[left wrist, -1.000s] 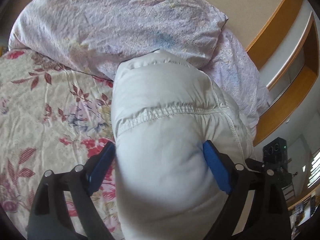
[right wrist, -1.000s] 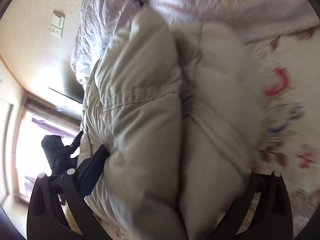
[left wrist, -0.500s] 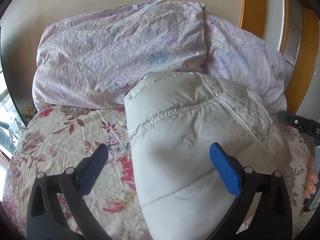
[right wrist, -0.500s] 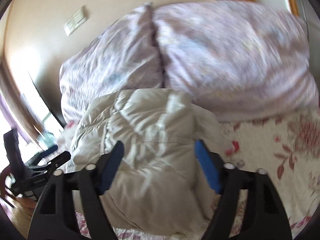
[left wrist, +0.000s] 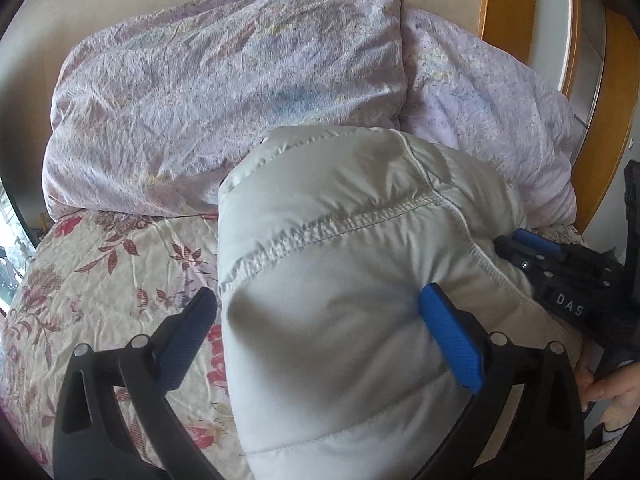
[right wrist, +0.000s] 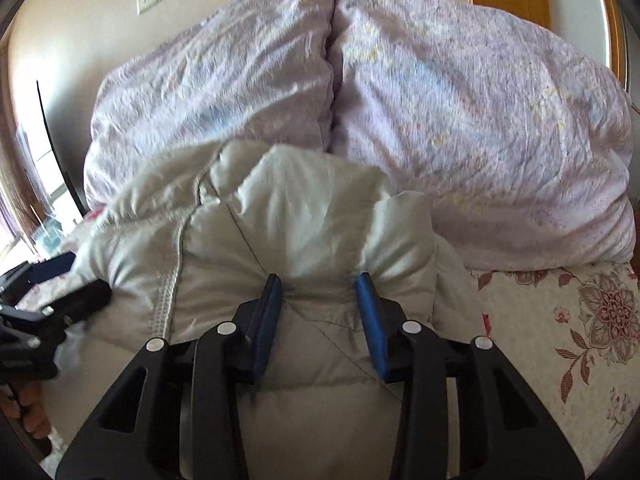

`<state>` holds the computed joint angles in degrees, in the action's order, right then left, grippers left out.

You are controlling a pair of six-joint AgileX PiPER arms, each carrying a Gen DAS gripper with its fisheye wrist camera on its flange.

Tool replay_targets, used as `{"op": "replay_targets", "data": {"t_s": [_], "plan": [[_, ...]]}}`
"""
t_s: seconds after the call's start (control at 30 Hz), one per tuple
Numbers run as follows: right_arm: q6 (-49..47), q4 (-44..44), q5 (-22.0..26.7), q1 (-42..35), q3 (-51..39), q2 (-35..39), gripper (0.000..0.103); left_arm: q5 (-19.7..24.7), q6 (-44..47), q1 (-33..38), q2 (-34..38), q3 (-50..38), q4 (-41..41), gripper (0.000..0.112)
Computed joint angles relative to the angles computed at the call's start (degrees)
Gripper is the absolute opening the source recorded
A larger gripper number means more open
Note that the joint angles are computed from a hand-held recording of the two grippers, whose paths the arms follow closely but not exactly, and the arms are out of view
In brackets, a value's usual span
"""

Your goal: Fold large clothes

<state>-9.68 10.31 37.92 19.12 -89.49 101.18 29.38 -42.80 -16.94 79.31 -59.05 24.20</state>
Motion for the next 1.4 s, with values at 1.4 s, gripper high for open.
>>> {"op": "replay_targets", "data": {"t_s": [1.4], "plan": [[9.89, -4.32, 3.42, -0.82, -13.45, 13.09, 0.039, -3.51, -19.68, -4.05, 6.08, 2.11, 20.02, 0.101]]}}
